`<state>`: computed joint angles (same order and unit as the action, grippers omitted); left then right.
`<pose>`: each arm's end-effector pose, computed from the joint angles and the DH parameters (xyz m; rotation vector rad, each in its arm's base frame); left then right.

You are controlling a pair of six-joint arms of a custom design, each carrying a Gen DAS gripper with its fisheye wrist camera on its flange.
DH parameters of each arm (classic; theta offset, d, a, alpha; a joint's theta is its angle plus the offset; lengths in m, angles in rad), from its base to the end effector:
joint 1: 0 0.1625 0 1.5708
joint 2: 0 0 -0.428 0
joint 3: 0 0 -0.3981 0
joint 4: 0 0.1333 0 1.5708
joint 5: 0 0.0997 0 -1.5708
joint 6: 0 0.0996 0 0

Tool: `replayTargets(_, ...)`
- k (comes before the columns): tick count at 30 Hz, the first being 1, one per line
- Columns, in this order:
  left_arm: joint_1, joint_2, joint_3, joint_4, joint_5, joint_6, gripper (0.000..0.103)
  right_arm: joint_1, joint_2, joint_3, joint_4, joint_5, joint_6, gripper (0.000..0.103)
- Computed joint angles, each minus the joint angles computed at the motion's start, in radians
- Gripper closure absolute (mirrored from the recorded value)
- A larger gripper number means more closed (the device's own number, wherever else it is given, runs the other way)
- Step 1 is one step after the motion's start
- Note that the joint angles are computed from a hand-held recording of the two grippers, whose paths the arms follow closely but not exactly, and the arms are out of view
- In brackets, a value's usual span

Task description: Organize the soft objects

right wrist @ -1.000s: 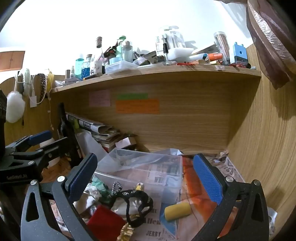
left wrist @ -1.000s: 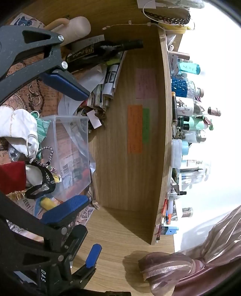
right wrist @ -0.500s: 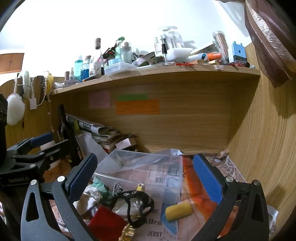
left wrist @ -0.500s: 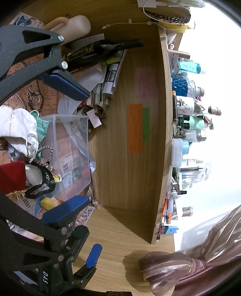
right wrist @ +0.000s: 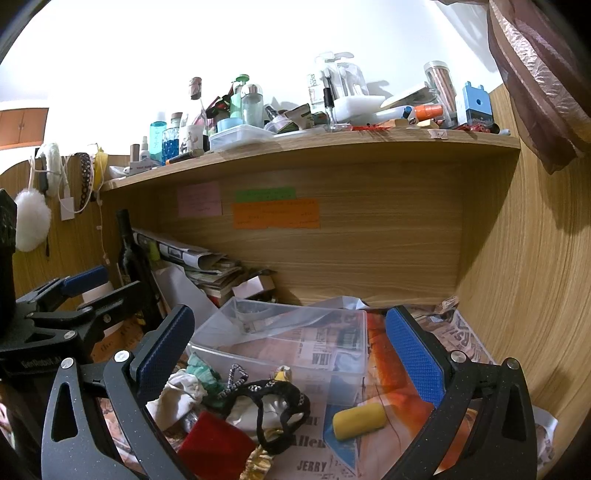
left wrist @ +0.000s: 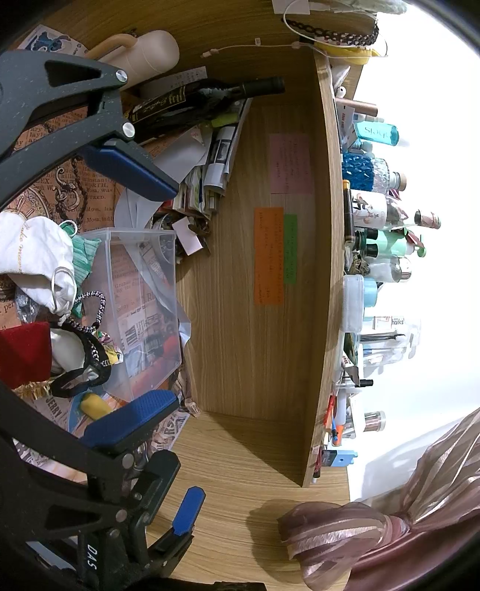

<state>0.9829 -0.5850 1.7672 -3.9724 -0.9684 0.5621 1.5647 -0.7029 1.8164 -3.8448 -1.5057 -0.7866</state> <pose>-0.1854 -0.6203 0.0958 0.7767 2.0551 -1.5081 0.1359 -0.6341 0.1338 0.9419 -2.1577 1.4529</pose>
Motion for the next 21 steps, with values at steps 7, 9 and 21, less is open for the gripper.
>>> replayTargets(7, -0.001, 0.002, -0.001, -0.002, 0.001, 0.004, 0.000, -0.001, -0.002, 0.004, -0.004, 0.009, 0.005, 0.000)
replayTargets(9, 0.000, 0.001, -0.001, -0.002, 0.000, 0.004, 0.000, 0.000, -0.001, 0.005, -0.005, 0.009, 0.007, 0.000)
replayTargets(21, -0.001, 0.002, 0.000, -0.003, 0.000, 0.006, 0.000, 0.001, -0.002, 0.004, -0.001, 0.010, 0.011, 0.000)
